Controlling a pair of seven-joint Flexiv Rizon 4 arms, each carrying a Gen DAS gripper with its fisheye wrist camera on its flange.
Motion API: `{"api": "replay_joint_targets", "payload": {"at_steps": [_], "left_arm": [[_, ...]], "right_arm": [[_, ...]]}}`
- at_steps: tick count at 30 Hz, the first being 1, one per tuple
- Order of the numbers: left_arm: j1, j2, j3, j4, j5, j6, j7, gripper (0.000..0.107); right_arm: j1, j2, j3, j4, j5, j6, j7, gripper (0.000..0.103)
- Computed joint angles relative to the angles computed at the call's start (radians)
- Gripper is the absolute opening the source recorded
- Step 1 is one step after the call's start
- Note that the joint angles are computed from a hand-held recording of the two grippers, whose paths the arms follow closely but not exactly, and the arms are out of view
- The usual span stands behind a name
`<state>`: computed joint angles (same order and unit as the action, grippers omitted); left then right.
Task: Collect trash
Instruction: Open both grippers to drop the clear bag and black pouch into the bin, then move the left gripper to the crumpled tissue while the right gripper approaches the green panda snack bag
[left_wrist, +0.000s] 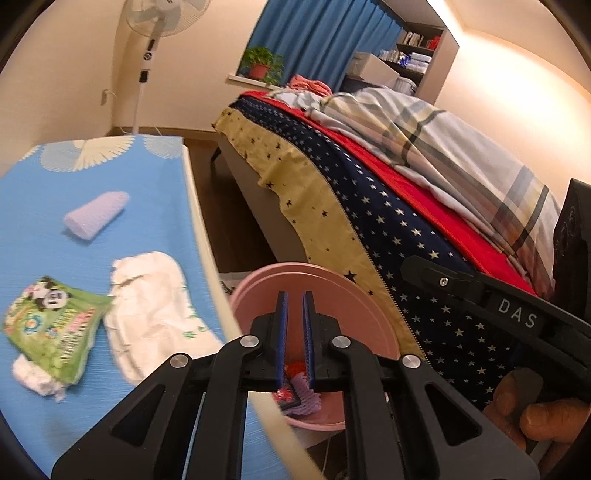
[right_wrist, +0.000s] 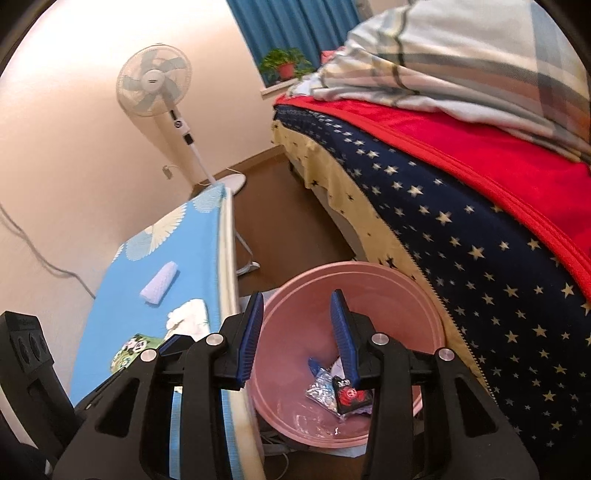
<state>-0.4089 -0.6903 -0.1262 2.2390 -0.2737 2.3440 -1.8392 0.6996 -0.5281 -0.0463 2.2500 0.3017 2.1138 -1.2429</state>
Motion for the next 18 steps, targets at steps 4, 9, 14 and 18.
{"api": "replay_joint_targets", "payload": {"at_steps": [4,9,14,18], "left_arm": [[-0.025,0.03,0.029,0.062,-0.054,0.046,-0.007,0.008],[-0.047,0.062,0.056,0.157,-0.143,0.111,-0.027,0.008],[-0.047,0.082,0.064,0.252,-0.226,0.176,-0.09,0.008],[-0.049,0.089,0.069,0.327,-0.299,0.208,-0.16,0.008]], "right_arm": [[0.011,-0.004,0.02,-0.003,-0.01,0.029,-0.016,0.039],[-0.012,-0.024,0.081,-0.017,-0.052,0.065,-0.012,0.039],[-0.047,-0.052,0.145,-0.036,-0.122,0.093,0.017,0.039],[-0.05,-0.079,0.171,-0.061,-0.17,0.097,0.04,0.038]]}}
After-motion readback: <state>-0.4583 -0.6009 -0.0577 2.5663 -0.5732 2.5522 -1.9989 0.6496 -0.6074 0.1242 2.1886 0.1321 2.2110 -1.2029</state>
